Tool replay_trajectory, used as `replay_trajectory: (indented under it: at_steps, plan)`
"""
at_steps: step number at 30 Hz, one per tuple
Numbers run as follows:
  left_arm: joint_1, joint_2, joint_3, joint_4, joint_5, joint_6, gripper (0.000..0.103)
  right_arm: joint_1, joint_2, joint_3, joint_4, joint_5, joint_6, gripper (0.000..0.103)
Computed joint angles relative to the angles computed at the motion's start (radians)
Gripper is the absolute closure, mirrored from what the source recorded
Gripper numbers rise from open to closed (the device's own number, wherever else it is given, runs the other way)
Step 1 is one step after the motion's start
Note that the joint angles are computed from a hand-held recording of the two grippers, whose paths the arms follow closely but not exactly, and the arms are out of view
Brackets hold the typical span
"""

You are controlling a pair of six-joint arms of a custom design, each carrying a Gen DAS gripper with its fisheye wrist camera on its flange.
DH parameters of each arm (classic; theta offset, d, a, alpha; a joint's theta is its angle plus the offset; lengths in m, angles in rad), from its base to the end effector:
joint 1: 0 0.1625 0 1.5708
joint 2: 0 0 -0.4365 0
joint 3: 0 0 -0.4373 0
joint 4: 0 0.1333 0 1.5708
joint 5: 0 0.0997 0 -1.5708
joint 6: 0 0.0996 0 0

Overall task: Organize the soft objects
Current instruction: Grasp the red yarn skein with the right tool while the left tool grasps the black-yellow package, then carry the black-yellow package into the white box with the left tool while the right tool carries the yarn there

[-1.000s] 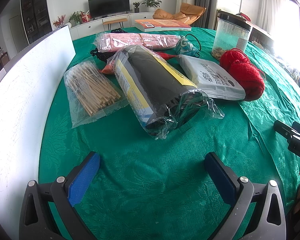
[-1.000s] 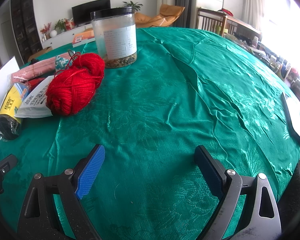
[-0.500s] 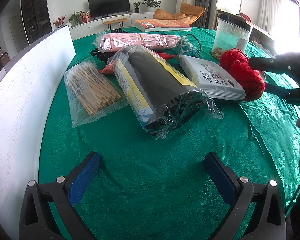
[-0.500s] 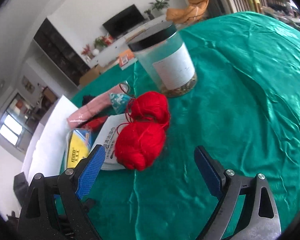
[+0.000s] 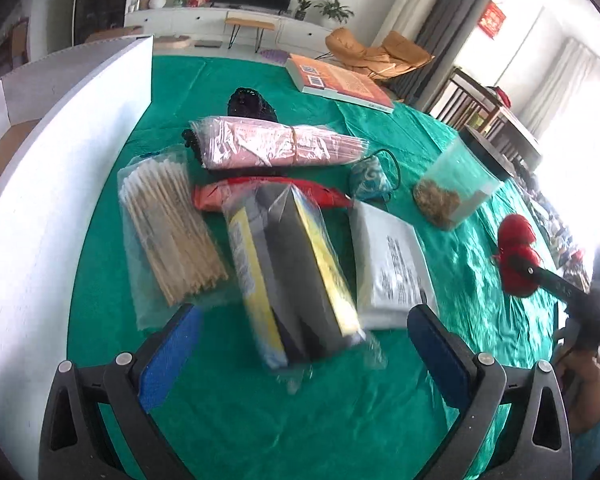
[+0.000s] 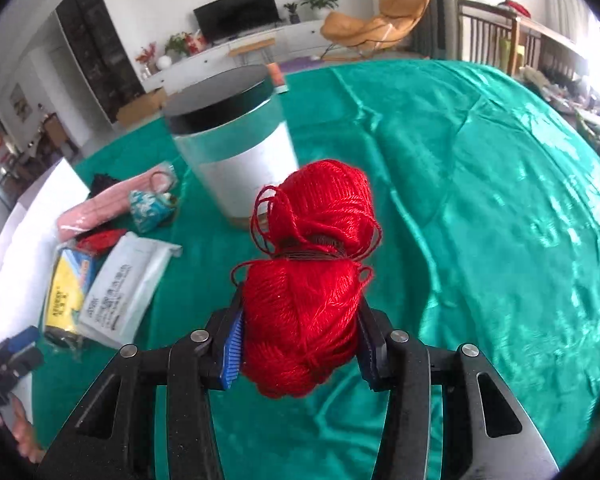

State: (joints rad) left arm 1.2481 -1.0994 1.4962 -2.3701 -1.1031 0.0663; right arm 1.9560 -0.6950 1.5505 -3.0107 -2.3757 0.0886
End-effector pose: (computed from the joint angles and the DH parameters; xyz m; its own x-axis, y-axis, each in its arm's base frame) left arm -0.0619 -0.7470 0.3396 -0.8812 0.1731 -0.4398 0.3509 0.8630 -0.3634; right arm 0.3363 -0.6657 0.1093 -0.8164 0.1760 0.5500 -0.2421 0.7603 -0.6027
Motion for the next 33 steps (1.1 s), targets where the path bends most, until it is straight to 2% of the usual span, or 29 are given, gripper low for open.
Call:
replay_trajectory:
  at_steps: [2,3,4,5,6,8,12,13,15,17,20,21,23,25,27,31,32,33]
  plan:
    - [-0.01,0.068,-0.083,0.085,0.067,-0.047,0.002,-0.011,-0.015,0.002,-0.017,-0.006,0.008,0.054]
    - [-0.015,0.098,-0.114,0.128,0.117,-0.065,0.008,-0.015,-0.018,-0.006,-0.017,-0.002,0.006,0.054]
    - [-0.017,0.124,-0.143,0.18,0.158,-0.092,0.021,-0.018,-0.019,-0.018,-0.011,0.005,-0.003,0.054]
    - [-0.014,0.141,-0.165,0.226,0.169,-0.123,0.027,-0.022,-0.018,-0.034,0.0,0.013,-0.013,0.054]
    - [-0.008,0.149,-0.178,0.248,0.156,-0.147,0.033,-0.025,-0.015,-0.051,0.013,0.021,-0.023,0.054]
    - [-0.001,0.141,-0.165,0.206,0.135,-0.161,0.042,-0.038,-0.007,-0.095,0.067,0.029,-0.018,0.054]
    - [0.025,0.118,-0.175,0.202,0.023,-0.179,0.05,-0.071,0.001,-0.151,0.221,-0.01,0.074,0.054]
    - [0.028,0.105,-0.17,0.191,-0.002,-0.17,0.05,-0.073,-0.006,-0.143,0.209,-0.021,0.088,0.055]
    - [0.03,0.072,-0.159,0.157,-0.062,-0.156,0.05,-0.067,-0.025,-0.107,0.105,-0.013,0.071,0.055]
    - [0.029,0.041,-0.152,0.135,-0.106,-0.145,0.05,-0.044,-0.036,-0.088,0.029,-0.021,0.035,0.055]
    - [0.031,-0.009,-0.14,0.11,-0.153,-0.131,0.05,0.01,-0.02,-0.109,-0.024,-0.039,-0.05,0.055]
    - [0.032,-0.027,-0.137,0.107,-0.162,-0.129,0.05,0.031,-0.011,-0.123,-0.024,-0.031,-0.067,0.055]
    - [0.038,-0.073,-0.127,0.106,-0.163,-0.118,0.05,0.07,0.012,-0.152,0.002,0.035,-0.075,0.055]
    - [0.042,-0.119,-0.123,0.103,-0.123,-0.099,0.05,0.112,0.055,-0.202,0.045,0.116,-0.071,0.055]
    - [0.05,-0.168,-0.122,0.105,-0.053,-0.074,0.05,0.152,0.117,-0.275,0.102,0.226,-0.076,0.055]
    - [0.069,-0.241,-0.11,0.063,0.171,-0.005,0.048,0.221,0.288,-0.501,0.253,0.44,-0.089,0.054]
    - [0.075,-0.253,-0.099,0.038,0.24,0.008,0.046,0.233,0.335,-0.567,0.298,0.49,-0.081,0.054]
    - [0.083,-0.261,-0.088,0.012,0.302,0.015,0.039,0.243,0.383,-0.634,0.34,0.531,-0.072,0.052]
